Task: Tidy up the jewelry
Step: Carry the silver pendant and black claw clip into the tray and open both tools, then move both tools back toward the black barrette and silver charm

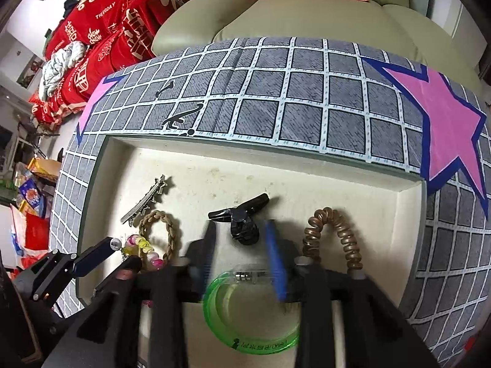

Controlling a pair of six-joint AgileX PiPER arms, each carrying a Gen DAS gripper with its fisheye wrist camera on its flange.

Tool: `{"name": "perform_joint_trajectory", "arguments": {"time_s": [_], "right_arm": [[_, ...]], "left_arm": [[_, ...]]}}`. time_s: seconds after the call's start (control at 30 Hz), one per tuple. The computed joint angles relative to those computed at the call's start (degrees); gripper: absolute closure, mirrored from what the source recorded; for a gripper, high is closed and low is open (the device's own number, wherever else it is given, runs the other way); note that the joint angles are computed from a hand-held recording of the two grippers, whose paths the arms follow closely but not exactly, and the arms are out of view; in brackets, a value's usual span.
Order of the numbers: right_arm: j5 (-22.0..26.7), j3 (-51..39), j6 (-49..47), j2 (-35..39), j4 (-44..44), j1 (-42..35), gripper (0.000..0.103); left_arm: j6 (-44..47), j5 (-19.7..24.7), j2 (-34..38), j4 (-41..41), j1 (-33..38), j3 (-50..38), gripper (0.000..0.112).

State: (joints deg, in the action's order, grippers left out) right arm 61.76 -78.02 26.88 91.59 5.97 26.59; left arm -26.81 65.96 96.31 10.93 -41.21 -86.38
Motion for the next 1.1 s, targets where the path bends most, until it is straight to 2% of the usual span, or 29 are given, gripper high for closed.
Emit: {"name": "perform_joint_trajectory", "arguments": {"time_s": [0.43, 0.53, 0.6, 0.83, 0.9, 0.97, 1.1], "right_arm": [[-0.55, 0.97, 1.45, -6.27, 2.57, -2.33, 0.050], [0.01, 1.06, 2.70, -7.70, 2.02, -1.97, 0.050], [0.38, 1.51, 3.39, -9.14, 1.60, -2.12, 0.050], [1.98, 3.21, 4.92, -13.72, 1.69, -3.51, 0.050], [2.72, 3.57, 5.46, -14.94, 1.63, -3.19, 0.040], [2.88, 4.05, 6.10, -16.10, 1.65, -2.69, 0.033], [3.82, 4.58, 8.91, -18.68, 0.59, -0.50, 0.023]], "left_arm": [[-0.37, 1.25, -0.25, 0.86, -1.01, -0.92, 0.071], [-2.20, 0.49, -1.07, 2.66, -1.79, -0.20, 0.023], [-3.05, -0.60, -2.01, 3.51, -2.29, 0.35, 0.022], [-3.27, 0.48, -3.09, 3.29, -2.93, -0.49, 0.022], [-3.65, 0.81, -3.72, 3.68, -3.48, -0.26, 0.022], [-3.87, 1.39, -4.44, 3.74, -3.85, -0.16, 0.009], [-3.84, 1.86, -6.59, 3.82, -4.34, 0.82, 0.009]]}}
